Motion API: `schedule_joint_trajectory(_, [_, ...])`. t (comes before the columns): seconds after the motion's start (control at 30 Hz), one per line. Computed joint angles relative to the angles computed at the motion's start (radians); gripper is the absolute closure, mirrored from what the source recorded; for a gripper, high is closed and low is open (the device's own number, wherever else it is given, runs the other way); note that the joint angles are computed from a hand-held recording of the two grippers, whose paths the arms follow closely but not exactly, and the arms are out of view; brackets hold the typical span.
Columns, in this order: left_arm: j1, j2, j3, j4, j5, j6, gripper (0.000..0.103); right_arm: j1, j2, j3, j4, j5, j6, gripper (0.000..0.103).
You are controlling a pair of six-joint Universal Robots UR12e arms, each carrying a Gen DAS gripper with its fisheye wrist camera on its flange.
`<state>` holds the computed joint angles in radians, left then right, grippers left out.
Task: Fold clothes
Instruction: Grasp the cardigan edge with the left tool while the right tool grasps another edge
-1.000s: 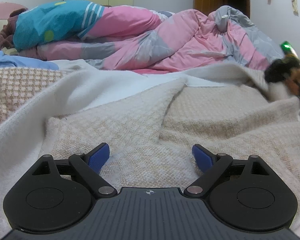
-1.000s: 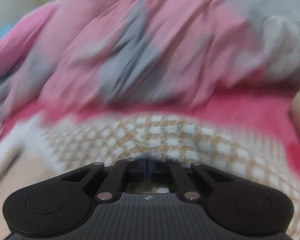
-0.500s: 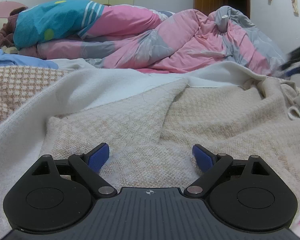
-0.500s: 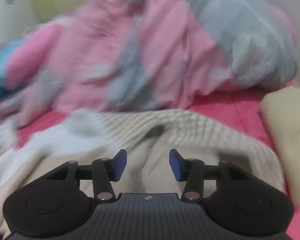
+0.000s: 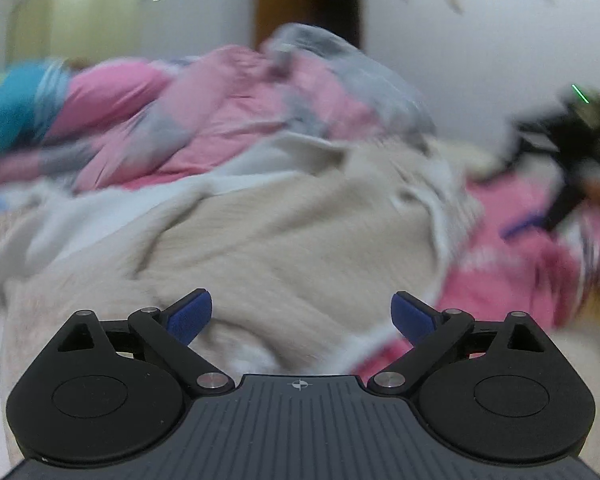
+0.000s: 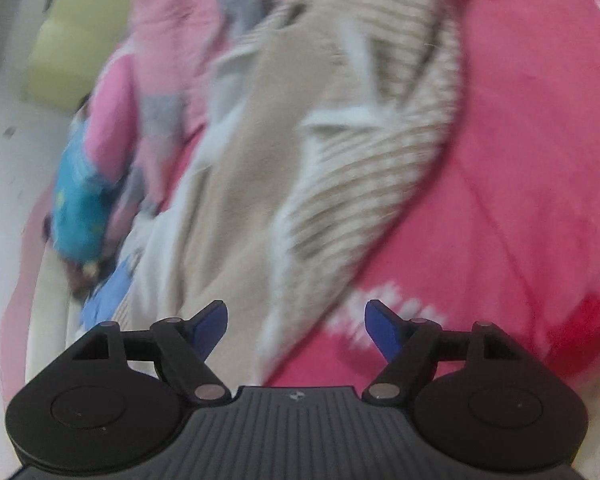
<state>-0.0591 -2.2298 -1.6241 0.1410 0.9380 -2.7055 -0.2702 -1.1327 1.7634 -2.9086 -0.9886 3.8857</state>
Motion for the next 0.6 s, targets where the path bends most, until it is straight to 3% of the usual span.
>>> schedule_joint_trajectory(0.07, [-0.026, -0.002, -0.014, 0.035, 0.048, 0.101, 0.008, 0.001, 0.040, -0.018, -0.041, -0.039, 0.064, 0.025])
schedule_joint_trajectory(0.17, [-0.053, -0.013, -0.009, 0.061, 0.085, 0.209, 0.018, 0.001, 0.095, -0.037, -0.160, -0.040, 0.153, 0.024])
schedule_joint_trajectory(0.27, [-0.079, -0.019, 0.028, -0.054, 0.118, 0.263, 0.034, 0.009, 0.127, -0.047, -0.273, -0.074, 0.176, 0.028])
schedule_joint_trajectory(0.37, [-0.098, -0.034, 0.067, -0.115, 0.154, 0.210, 0.045, 0.007, 0.155, -0.052, -0.356, -0.093, 0.255, 0.046])
schedule_joint_trajectory(0.43, [-0.104, -0.034, 0.083, -0.157, 0.158, 0.152, 0.061, 0.004, 0.173, -0.057, -0.403, -0.091, 0.288, 0.073])
schedule_joint_trajectory(0.47, [-0.106, -0.033, 0.091, -0.183, 0.157, 0.124, 0.080, 0.001, 0.179, -0.057, -0.426, -0.084, 0.303, 0.079])
schedule_joint_trajectory(0.5, [-0.106, -0.030, 0.101, -0.220, 0.149, 0.105, 0.095, -0.002, 0.182, -0.056, -0.449, -0.073, 0.319, 0.084])
schedule_joint_trajectory(0.6, [-0.095, -0.009, 0.114, -0.309, 0.088, 0.046, 0.101, -0.016, 0.157, -0.030, -0.535, -0.047, 0.310, 0.087])
